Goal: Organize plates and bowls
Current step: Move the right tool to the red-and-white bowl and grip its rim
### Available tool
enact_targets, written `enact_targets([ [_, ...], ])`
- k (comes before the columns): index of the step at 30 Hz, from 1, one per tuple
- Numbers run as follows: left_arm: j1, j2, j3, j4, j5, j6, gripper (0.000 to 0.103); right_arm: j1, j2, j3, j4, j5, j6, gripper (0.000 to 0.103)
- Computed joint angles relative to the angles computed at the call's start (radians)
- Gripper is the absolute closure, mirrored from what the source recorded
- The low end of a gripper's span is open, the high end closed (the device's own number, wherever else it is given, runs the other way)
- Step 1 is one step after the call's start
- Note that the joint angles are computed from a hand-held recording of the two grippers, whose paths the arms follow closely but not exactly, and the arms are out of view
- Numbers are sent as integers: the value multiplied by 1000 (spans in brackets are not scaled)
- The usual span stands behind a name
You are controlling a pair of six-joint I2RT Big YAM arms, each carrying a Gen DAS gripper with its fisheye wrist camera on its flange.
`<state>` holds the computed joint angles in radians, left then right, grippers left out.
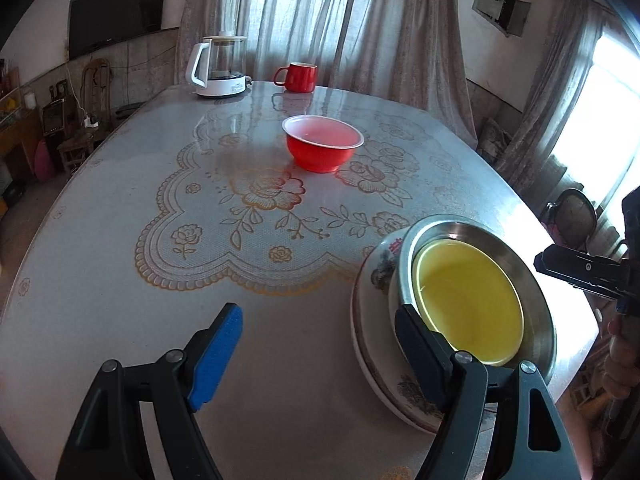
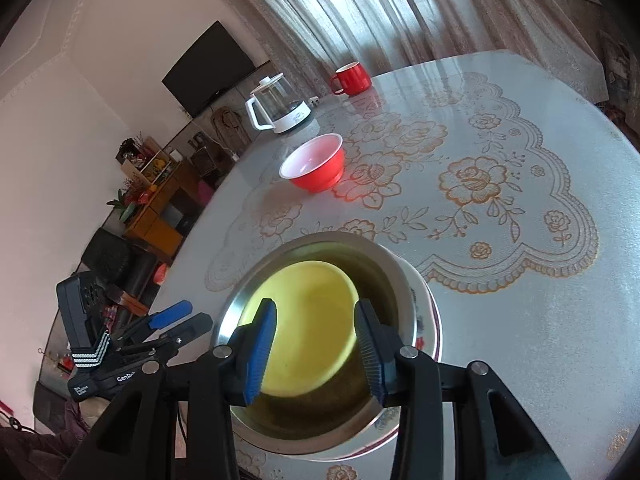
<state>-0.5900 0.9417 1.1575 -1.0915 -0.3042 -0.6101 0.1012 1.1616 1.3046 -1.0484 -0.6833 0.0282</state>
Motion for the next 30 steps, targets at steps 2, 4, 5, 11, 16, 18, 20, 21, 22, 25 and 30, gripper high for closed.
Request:
enact_targets([
  [2,24,-1,-2,-4,4,2,24,15,23,22,-9,-6,10,63],
  [4,50,1,-1,-7,12,7,24,30,48,47,-22,-13,17,63],
  [5,64,3,-1,-9,17,8,24,37,61,60,-27,-19,19,63],
  [11,138,13,-3,-5,70,13,24,69,133,127,-32,-36,65,63],
  [16,227,27,-1,10,187,15,24,87,198,182,-48,-57,103,63],
  [18,268,37,6,20,233,18,24,96,228,211,-55,-57,119,63],
  [20,299,52,18,28,252,34,26,102,260,243,-62,-68,132,63],
  [21,314,60,24,37,259,43,26,104,276,260,-63,-71,144,63],
  [22,328,70,32,42,268,49,27,107,293,277,-61,-71,157,63],
  [25,372,104,55,61,321,63,34,116,342,329,-44,-65,198,63],
  [30,411,173,108,91,362,75,40,133,428,426,-23,-43,251,63],
])
